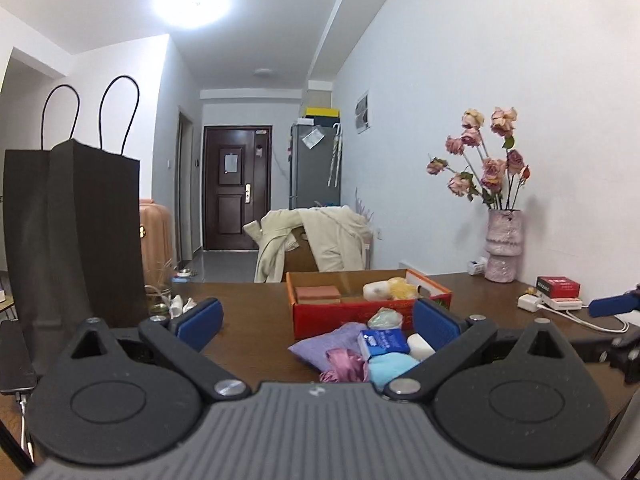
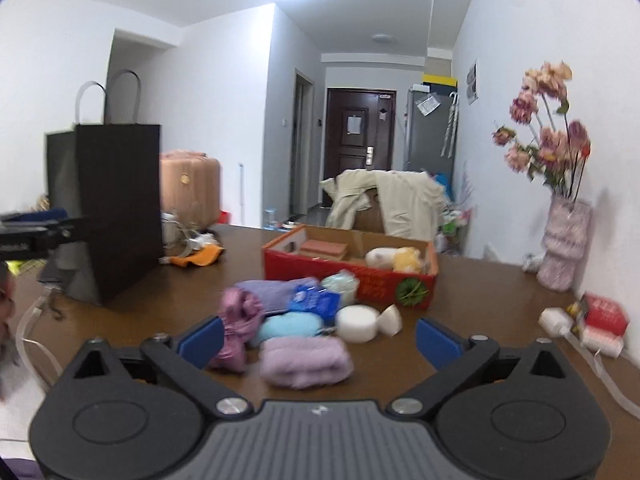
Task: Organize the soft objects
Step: 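Withdraw both grippers from the box toward the lilac rolled towel, then close both grippers on the lilac rolled towel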
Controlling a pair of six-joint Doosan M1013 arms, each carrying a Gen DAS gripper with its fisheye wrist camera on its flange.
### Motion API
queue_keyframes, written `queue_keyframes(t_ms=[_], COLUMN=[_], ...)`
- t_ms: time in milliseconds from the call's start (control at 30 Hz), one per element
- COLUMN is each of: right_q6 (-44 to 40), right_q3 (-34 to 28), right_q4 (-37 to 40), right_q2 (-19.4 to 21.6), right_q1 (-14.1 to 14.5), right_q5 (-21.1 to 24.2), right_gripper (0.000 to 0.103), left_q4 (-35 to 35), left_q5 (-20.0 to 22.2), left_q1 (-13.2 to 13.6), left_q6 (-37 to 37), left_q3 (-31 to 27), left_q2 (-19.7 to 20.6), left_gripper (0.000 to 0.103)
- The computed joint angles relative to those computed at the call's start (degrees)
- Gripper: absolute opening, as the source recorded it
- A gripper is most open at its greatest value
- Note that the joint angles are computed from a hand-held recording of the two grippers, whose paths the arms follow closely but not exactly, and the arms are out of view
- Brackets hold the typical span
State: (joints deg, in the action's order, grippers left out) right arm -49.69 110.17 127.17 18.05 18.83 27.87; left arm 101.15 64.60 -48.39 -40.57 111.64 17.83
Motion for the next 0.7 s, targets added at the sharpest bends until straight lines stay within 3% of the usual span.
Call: queue_keyframes(t_ms=[200,567,700], right_q6=[3.76,21.75,30.40], right_q3=[-1.33,-6.91,-9.63], right_q4=[-3.64,-18.15,-25.50], right_q2=[0.91,5.31,7.39], right_q1=[0.18,-0.21,-0.55], right_q5=[-2.08,-5.88,-6.26], right_gripper=[0.103,0.098,0.093], left_q4=[-1.13,-5.55,-6.10], left_q5=[-3.04,-17.41,-24.98], left_q1=[0.92,5.53,7.67], left_q6=[0.29,1.34,0.68], left_q3=[-0.74,-3.79,-6.32], left_q2=[0.55,2.89,4.52], left_gripper=[0.103,0.103,0.100])
